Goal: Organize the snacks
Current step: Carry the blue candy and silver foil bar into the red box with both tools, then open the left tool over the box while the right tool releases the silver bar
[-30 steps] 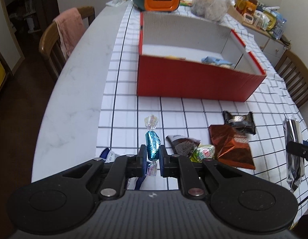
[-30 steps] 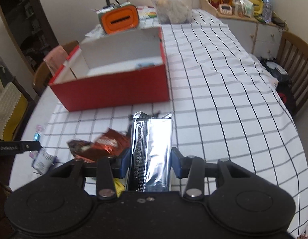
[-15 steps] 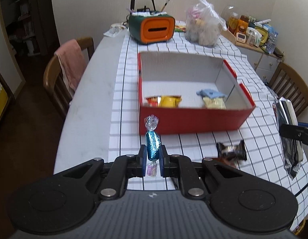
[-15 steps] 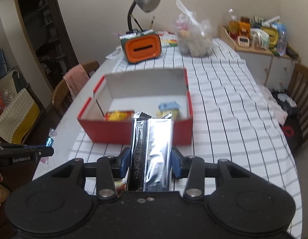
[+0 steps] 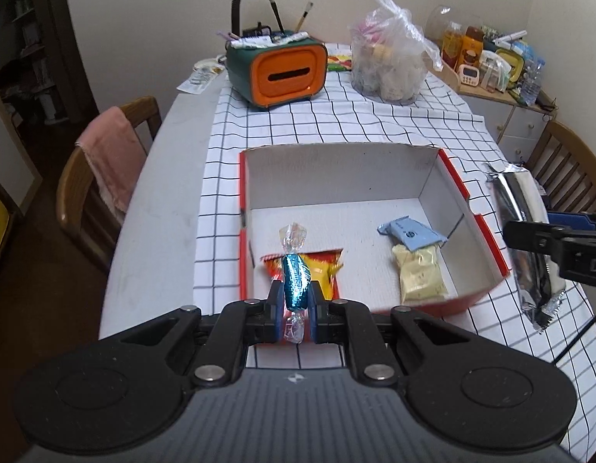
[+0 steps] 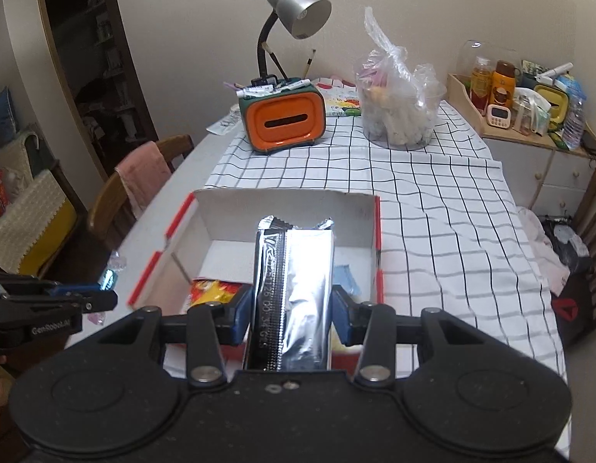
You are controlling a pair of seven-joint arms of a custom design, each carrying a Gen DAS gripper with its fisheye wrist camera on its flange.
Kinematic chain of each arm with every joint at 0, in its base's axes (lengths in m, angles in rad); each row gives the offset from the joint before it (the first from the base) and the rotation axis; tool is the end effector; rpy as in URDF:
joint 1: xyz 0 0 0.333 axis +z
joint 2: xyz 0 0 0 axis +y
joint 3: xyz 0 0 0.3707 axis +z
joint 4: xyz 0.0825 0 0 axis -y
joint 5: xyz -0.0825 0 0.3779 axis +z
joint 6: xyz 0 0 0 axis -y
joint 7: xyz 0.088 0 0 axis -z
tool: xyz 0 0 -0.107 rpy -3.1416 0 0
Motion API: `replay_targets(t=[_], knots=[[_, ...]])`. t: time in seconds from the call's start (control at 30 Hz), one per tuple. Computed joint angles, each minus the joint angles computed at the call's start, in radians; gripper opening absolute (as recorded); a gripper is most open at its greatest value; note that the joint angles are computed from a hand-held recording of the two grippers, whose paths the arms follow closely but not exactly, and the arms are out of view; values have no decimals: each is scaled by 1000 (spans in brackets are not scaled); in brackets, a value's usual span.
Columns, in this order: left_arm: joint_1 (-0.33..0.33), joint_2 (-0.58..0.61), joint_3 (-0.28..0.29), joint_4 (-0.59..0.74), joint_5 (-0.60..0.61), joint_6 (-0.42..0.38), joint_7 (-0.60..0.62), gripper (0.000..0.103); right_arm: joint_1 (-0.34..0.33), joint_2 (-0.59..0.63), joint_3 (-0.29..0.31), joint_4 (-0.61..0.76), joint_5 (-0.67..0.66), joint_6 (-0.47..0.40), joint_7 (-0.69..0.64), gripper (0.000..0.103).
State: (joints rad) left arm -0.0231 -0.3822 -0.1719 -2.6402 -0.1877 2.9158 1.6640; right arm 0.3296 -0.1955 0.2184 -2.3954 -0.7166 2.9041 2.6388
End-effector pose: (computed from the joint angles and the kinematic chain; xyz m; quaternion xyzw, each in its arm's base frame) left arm 0.4112 -0.0750 0.4983 -0.6249 0.7112 -0.2502 0.2029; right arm 0.3960 0.2949 0.5164 -0.6962 0.6090 -0.2063 0.3191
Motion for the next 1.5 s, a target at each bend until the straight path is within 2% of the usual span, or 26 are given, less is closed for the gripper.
replay_targets(t=[0.13, 0.3, 0.4, 0.53, 0.8, 0.83, 1.17, 1.5], knots=[[46, 105, -43, 77, 65, -18, -54, 12, -1, 93, -28, 67, 8, -20, -52, 42], [72, 217, -60, 148, 185, -39, -145, 12, 19, 211, -76, 147, 61, -30, -138, 42], [71, 279, -57, 188, 284, -59, -222, 12, 33, 275, -95, 186, 131, -41, -222, 42], [34, 338, -26, 224, 368, -77, -269, 12, 44, 348, -102, 232, 229, -59, -324, 42], [-32, 406, 26, 267, 395, -109, -267, 12, 83, 430, -127, 296, 266, -111, -410, 42], [-36, 409, 29, 268, 392, -108, -265, 12, 98, 436, -142, 306, 234, -122, -397, 42], [-52, 410, 48, 272, 411, -99, -288, 13, 102, 445, -144, 322, 244, -139, -410, 42], [-30, 323, 34, 211, 312, -66, -223, 30, 77, 360, -120, 239, 317, -71, -450, 45]])
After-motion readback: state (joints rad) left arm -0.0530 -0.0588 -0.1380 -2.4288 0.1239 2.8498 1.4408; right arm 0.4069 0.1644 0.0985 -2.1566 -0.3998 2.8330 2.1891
